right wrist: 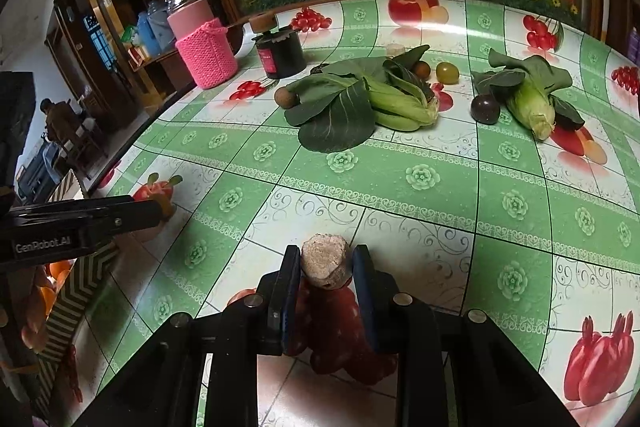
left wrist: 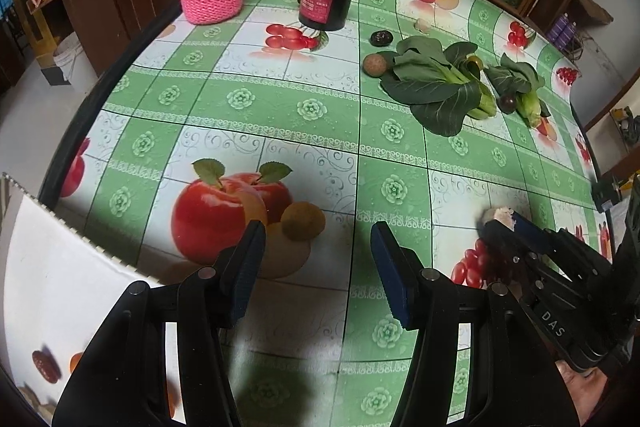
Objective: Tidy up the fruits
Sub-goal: 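Grasp the brown round fruit with the left tool while the right tool grasps the tan cylinder cake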
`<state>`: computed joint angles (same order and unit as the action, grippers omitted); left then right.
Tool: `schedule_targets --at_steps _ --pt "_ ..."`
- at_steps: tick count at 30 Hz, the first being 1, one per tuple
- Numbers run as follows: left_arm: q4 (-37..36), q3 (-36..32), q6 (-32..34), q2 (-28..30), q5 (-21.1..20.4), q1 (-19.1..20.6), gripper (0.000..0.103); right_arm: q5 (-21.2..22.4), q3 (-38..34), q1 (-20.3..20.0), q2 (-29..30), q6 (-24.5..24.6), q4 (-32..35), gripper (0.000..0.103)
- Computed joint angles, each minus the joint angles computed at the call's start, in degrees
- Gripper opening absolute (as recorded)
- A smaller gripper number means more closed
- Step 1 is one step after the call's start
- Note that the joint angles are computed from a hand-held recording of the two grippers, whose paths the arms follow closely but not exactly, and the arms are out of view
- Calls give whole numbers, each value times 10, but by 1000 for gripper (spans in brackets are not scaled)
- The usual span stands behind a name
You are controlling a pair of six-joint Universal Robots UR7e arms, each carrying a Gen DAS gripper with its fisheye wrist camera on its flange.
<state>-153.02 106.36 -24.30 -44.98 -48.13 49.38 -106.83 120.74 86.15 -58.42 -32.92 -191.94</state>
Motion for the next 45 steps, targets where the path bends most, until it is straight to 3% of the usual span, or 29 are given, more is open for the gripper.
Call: schedule_targets --at_steps 2,7,18,20,22,35,43,45 --pt "0 -5 4 2 -12 6 26 3 -2 -2 0 1 3 26" --pt "8 -9 -10 4 -14 16 15 7 0 -2 -3 3 8 26" --pt "-3 1 -25 -20 -38 13 18 13 3 -5 -11 16 21 26" --pt "-6 0 -20 -17 -23 8 38 15 4 -6 -12 15 20 26" --pt "-14 -3 -20 -13 -15 7 48 18 4 -7 -13 16 23 26" --pt "22 -51 -28 18 11 22 48 24 3 -9 -15 15 30 26" --pt "28 -62 -18 29 1 29 48 27 2 -11 -16 15 32 26" --pt "20 -60 -10 31 -1 30 39 28 3 -11 -15 15 29 26"
